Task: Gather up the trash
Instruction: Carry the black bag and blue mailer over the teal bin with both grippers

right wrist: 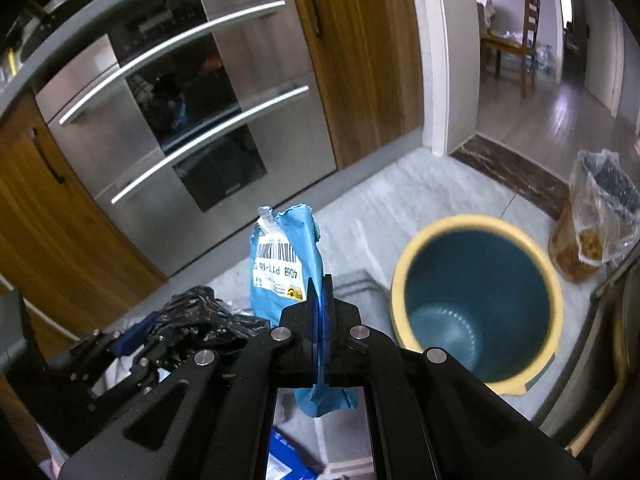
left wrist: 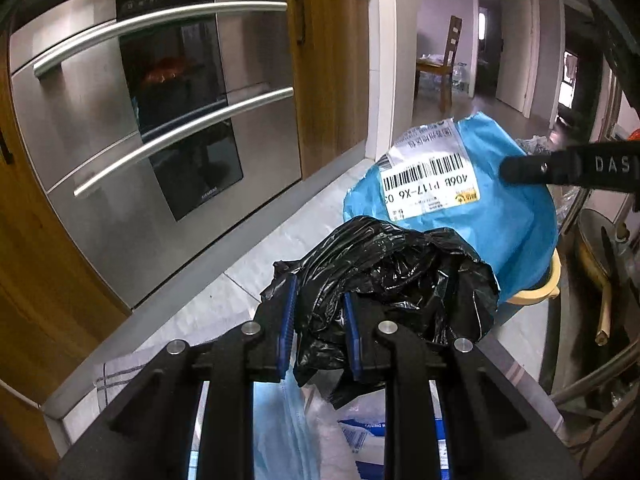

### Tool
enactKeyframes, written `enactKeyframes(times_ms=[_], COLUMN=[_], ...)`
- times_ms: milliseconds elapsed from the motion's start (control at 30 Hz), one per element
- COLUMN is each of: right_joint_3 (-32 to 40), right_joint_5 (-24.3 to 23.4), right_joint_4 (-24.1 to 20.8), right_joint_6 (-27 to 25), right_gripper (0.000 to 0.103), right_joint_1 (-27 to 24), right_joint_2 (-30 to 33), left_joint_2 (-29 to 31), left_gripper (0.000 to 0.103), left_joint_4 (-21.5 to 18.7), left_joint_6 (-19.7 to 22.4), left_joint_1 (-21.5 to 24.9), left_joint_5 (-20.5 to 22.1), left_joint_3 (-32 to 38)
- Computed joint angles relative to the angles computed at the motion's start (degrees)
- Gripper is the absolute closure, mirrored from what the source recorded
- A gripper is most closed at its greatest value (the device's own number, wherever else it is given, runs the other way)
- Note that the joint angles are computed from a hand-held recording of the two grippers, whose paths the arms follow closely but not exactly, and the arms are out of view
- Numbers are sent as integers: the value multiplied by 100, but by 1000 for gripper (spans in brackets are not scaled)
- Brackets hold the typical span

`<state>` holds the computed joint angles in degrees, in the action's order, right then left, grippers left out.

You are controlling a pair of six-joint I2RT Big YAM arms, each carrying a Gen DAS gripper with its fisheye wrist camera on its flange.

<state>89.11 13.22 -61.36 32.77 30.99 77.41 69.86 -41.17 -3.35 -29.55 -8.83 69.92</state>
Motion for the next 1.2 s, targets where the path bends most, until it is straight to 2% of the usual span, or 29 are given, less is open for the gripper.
enactKeyframes(times_ms=[233,400,667,833,1033,1200], right_joint_3=[129,98,17,22,-70,-212], right_joint_5=[298,412,466,544,828,832], right_joint_4=[22,94,77,77,49,-32], right_joint_6=[-158,-218,-236,-298,-391,-313], right_gripper=[101,101,101,101,101,101], right_joint_1=[-70,-209,-665,-951,-1327,-1654], right_joint_2=[-115,-304,-512,-574,-677,-701], left_joint_2=[-93,-130,79,369,934,1488], left_gripper=[82,82,82,82,82,81], left_joint_4=[88,172,117,-36,-207,-482], left_joint_6=[-170,-166,-195,-415,-433,-315], left_joint_1=[-13,-188,-460,-596,-862,-1067], left_joint_5=[73,-67,-52,46,109,109], left_joint_3=[109,165,438,767,1325,1850])
